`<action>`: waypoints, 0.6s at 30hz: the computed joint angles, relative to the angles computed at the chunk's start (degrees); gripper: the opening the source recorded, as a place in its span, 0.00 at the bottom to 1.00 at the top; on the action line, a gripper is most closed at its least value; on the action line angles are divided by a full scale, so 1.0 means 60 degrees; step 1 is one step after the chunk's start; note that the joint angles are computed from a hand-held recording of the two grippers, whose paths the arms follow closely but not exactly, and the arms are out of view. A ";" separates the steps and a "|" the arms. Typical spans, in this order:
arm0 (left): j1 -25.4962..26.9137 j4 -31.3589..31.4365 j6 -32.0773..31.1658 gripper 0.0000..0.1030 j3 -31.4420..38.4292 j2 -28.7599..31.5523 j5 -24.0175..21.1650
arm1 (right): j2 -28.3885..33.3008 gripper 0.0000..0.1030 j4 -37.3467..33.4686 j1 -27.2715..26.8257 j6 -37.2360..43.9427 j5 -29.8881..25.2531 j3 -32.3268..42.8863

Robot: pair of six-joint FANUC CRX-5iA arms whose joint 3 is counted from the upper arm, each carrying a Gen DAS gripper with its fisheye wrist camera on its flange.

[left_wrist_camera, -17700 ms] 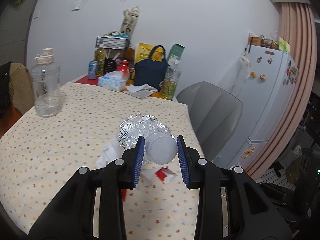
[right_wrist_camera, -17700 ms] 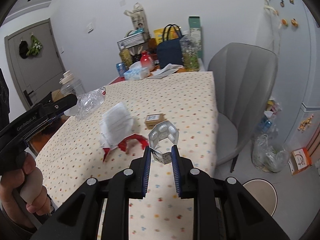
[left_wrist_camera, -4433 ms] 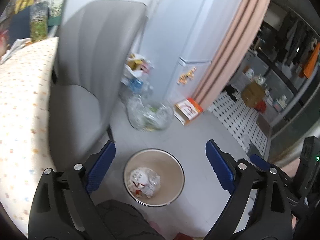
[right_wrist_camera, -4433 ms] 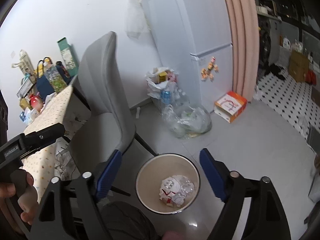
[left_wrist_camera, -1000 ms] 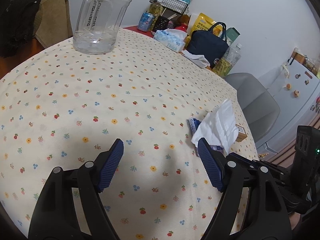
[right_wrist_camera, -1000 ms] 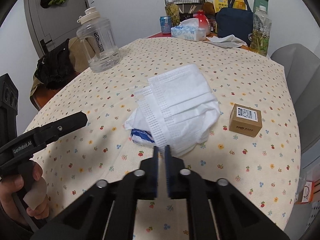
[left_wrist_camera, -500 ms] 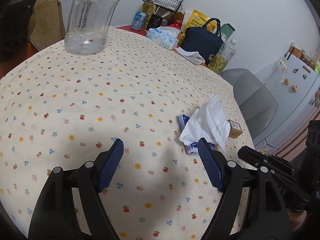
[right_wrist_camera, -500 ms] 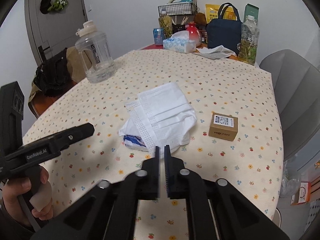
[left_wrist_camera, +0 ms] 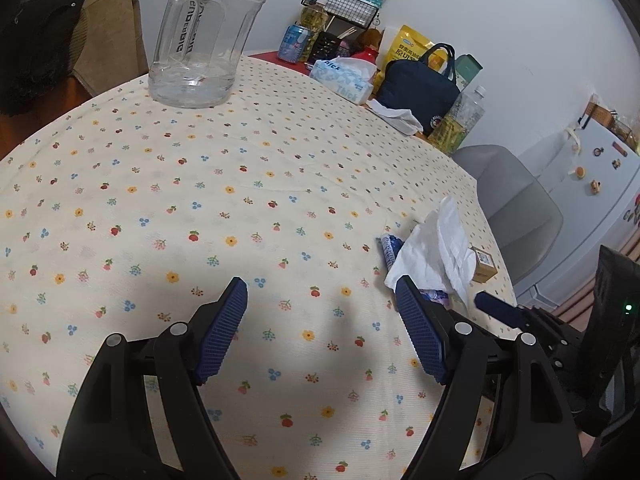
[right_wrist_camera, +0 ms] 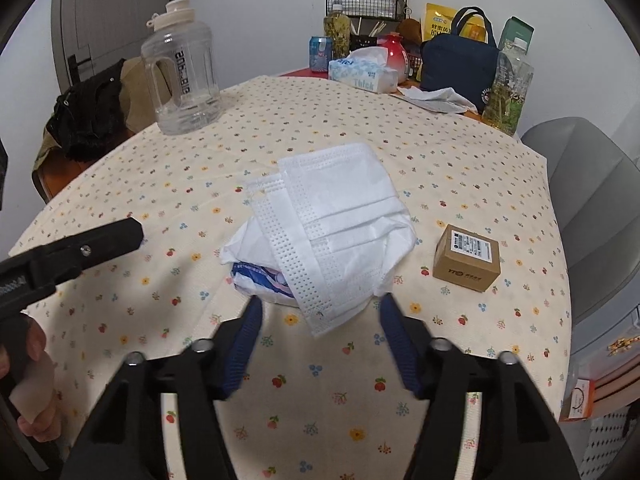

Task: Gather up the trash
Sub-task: 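Grasp the white paper mask with the right tool while the left tool grasps the white tissue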

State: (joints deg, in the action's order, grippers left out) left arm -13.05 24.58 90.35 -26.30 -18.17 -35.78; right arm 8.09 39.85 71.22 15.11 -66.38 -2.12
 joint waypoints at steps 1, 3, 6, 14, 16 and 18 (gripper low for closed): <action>-0.0012 0.0009 -0.0006 0.74 -0.0010 -0.0010 -0.0003 | 0.0011 0.26 -0.0207 -0.0050 0.0109 0.0016 0.0064; -0.0032 0.0055 -0.0055 0.74 -0.0031 -0.0017 0.0005 | -0.0068 0.09 -0.0456 -0.0122 0.0125 0.0182 0.0054; -0.0057 0.0052 -0.0057 0.74 -0.0032 -0.0030 0.0015 | -0.0258 0.03 -0.0207 -0.0032 -0.0102 0.0238 -0.0152; -0.0265 -0.0117 0.0067 0.74 0.0143 0.0057 0.0019 | -0.1015 0.02 0.0767 0.0292 -0.1220 0.0199 -0.0847; -0.0365 -0.0193 0.0132 0.74 0.0242 0.0130 0.0010 | -0.1254 0.02 0.1016 0.0334 -0.1587 0.0112 -0.1041; -0.0522 -0.0289 0.0186 0.74 0.0392 0.0267 -0.0008 | -0.1525 0.02 0.1231 0.0404 -0.1942 0.0028 -0.1279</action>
State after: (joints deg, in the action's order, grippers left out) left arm -16.19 22.85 91.46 -23.95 -16.57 -35.82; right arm -1.06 47.24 73.65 3.46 -66.22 -9.79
